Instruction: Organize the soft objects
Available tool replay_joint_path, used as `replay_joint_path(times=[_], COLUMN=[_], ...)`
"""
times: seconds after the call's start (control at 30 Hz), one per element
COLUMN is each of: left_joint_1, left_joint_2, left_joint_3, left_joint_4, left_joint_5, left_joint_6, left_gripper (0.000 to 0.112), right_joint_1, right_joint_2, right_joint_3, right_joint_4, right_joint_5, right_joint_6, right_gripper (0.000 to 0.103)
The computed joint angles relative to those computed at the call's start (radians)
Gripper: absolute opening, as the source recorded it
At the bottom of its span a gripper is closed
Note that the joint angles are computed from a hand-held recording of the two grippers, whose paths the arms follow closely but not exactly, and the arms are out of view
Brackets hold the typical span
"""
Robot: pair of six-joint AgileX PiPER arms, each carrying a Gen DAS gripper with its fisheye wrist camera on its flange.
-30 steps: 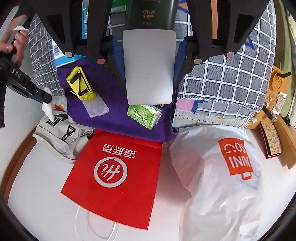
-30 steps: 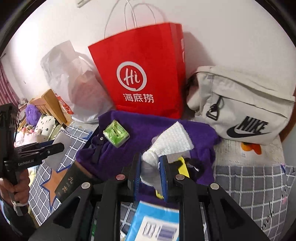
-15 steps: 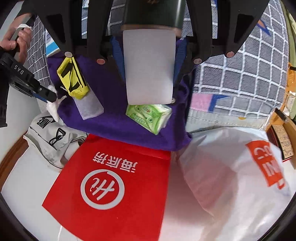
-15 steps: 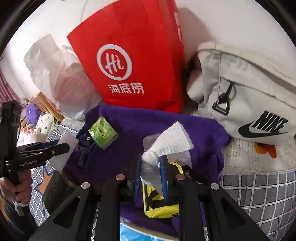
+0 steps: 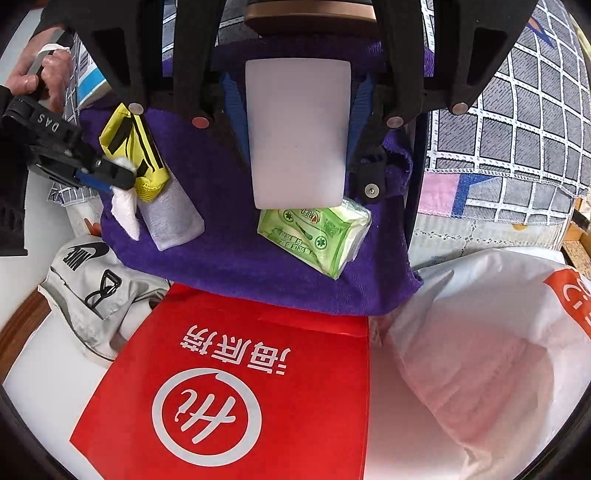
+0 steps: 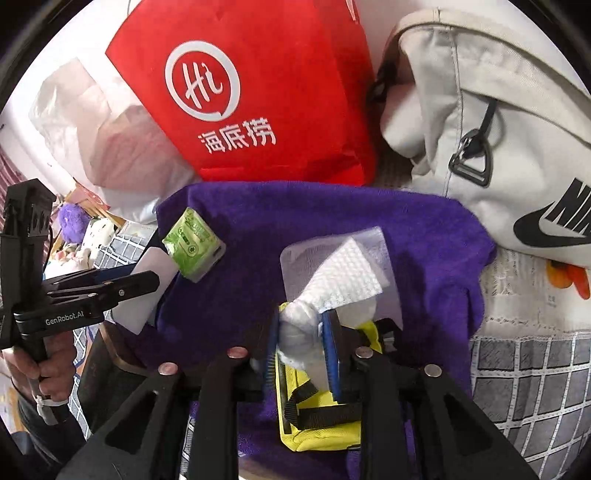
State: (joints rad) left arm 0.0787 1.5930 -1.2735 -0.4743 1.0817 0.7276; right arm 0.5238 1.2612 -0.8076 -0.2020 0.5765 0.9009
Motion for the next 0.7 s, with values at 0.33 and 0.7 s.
replay_joint_path(times=[0.33,0.7], left_joint_1=[0.014,0.191], left_joint_2=[-0.025,-0.160], left_joint_3=[0.010,0.041], left_joint_4=[0.004,-0.045], left_joint_5=[0.004,0.126], left_joint_6=[0.004,0.098], left_gripper=[0.068,0.068], right_joint_1=[0.088,0.453], right_joint_2=[0.006,-0.083], right_joint_3=[-0.049,-0.136], right_joint_4=[-0.158,-0.420], right_joint_5=[0.099,0.417], right_joint_6=[0.151,0.530], right_gripper=[0.067,0.067])
